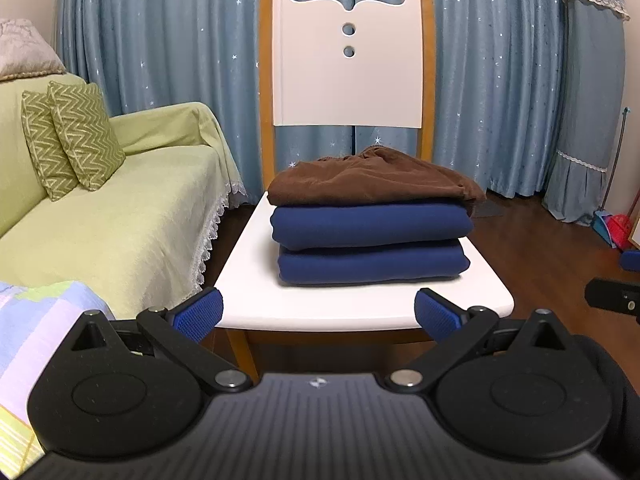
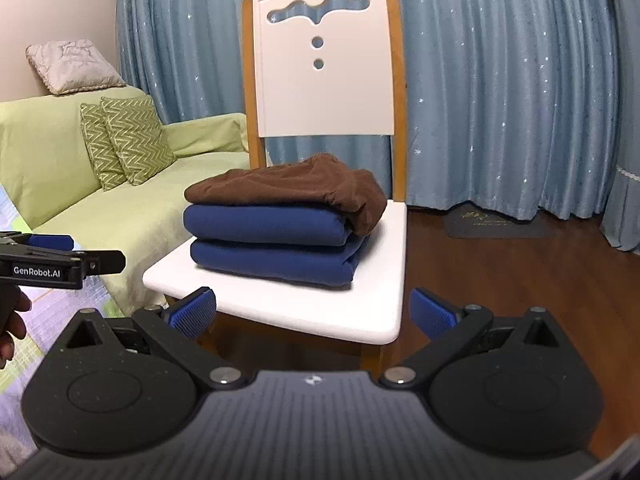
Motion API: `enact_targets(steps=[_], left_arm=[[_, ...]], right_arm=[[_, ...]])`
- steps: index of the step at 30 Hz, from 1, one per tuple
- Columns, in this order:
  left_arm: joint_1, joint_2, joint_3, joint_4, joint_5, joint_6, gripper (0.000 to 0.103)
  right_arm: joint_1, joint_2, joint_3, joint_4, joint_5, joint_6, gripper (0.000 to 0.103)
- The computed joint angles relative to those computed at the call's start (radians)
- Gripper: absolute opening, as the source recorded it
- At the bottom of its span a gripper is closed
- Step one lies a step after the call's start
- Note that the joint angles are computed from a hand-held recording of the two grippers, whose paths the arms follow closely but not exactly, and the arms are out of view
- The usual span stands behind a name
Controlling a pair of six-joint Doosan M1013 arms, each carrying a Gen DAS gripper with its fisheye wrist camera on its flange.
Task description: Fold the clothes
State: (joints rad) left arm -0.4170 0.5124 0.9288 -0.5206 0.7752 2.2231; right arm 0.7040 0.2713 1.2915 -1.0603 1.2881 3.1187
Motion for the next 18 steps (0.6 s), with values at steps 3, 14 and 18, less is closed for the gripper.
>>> enact_targets(steps=[3,14,18], left_arm=[[-0.002,-0.004,0.002,-0.003,-0.004,-0.004,0.102],[-0.01,0.006,-0.02,0.027,0.042,-0.028,0.102],[-0.015,0.013,-0.032,0.054,0.056,-0.033,0.102]], right_arm=[[0.007,0.0,-0.003,-0.009,0.009,0.003,0.102],[-0.001,-0.003,0.0,0.011,-0.011,0.015,0.102],[-0.01,-0.004,0.001,0.028,-0.021,0.002,0.102]])
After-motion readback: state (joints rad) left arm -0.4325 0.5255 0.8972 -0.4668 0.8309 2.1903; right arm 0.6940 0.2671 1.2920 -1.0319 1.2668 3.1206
